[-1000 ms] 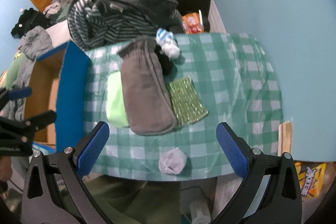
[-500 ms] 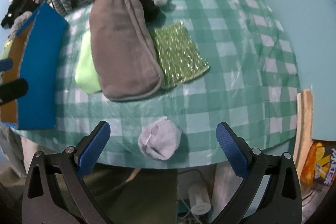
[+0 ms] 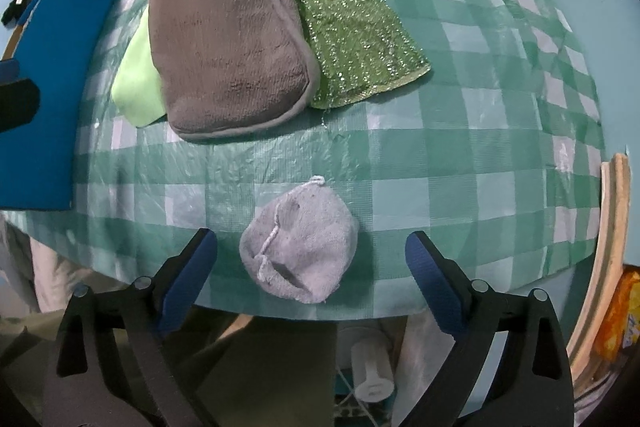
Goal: Organize soft objects
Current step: 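Grasp the grey sock with the right tool, then grasp the grey fleece mitten cuff with the left tool while right holds sock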
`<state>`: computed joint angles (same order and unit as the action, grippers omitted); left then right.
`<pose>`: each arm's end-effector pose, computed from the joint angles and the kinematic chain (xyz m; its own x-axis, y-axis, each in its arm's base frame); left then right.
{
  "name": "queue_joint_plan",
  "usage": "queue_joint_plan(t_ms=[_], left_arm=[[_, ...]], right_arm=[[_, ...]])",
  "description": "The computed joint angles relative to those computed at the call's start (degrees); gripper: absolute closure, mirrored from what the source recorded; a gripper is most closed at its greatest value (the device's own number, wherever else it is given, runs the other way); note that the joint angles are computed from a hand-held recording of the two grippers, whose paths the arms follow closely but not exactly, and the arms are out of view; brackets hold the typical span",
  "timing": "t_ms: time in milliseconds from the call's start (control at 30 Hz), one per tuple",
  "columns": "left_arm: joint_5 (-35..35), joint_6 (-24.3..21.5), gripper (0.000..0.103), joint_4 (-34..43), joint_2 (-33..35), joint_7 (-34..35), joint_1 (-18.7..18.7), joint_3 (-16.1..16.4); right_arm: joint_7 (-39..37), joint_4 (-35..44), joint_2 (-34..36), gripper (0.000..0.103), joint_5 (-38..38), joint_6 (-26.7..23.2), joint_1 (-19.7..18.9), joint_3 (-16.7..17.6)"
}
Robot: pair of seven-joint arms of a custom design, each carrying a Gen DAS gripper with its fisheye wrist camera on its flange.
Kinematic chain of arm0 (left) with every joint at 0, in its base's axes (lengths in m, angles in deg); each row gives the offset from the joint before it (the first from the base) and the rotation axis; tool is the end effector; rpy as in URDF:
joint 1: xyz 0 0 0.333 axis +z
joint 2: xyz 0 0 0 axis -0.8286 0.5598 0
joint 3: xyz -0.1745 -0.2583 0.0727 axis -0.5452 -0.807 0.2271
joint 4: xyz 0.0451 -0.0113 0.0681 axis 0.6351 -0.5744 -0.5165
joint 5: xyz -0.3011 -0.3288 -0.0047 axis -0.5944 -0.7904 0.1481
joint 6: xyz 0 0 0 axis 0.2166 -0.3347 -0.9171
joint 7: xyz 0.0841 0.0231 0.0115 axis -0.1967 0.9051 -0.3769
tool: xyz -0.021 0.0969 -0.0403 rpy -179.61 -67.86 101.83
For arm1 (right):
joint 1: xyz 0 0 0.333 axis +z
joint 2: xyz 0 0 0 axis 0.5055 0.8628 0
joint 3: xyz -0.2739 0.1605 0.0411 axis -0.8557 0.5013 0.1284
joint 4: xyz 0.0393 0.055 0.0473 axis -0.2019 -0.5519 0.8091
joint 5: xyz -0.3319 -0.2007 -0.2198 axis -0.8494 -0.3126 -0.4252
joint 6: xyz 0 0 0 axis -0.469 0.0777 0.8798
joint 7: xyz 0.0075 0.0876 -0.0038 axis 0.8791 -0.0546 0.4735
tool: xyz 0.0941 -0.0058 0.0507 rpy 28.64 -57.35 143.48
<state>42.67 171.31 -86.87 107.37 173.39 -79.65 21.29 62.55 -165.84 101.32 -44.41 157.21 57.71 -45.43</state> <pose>0.6567 -0.4134 0.3954 -0.5994 -0.8004 -0.0101 -0.7853 0.5904 -0.1865 0.5586 0.4064 0.3350 -0.1585 -0.9787 -0.1305 -0.9763 0.1751 -0.1276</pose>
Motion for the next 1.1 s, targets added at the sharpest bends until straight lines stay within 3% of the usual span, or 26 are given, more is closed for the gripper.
queue_joint_plan(t_ms=[267, 333, 533, 867, 1100], left_arm=[[-0.51, -1.03, 0.000, 0.43, 1.34, -0.43, -0.16, -0.05], [-0.78, -1.51, 0.000, 1.57, 2.17, -0.77, -0.22, 0.01], [-0.70, -2.90, 0.000, 5.08, 4.47, -2.09, -0.85, 0.41], [-1.17, -4.73, 0.000, 12.19, 9.02, -4.87, -1.73, 0.89], [-1.46, -7.55, 0.000, 22.83, 15.76, -6.73, -3.13, 1.43]], right_arm=[[-2.64, 1.70, 2.58, 0.029, 1.02, 0.92, -0.27, 0.55], [-4.42, 3.81, 4.23, 0.043, 1.80, -0.43, -0.88, 0.60], [-8.05, 4.72, 5.21, 0.063, 4.51, 0.33, -2.31, 0.88], [-11.61, 7.11, 5.87, 0.067, 4.11, 0.89, -4.14, -0.66], [-14.15, 9.70, 6.81, 0.067, 3.53, 1.03, -5.35, -1.29]])
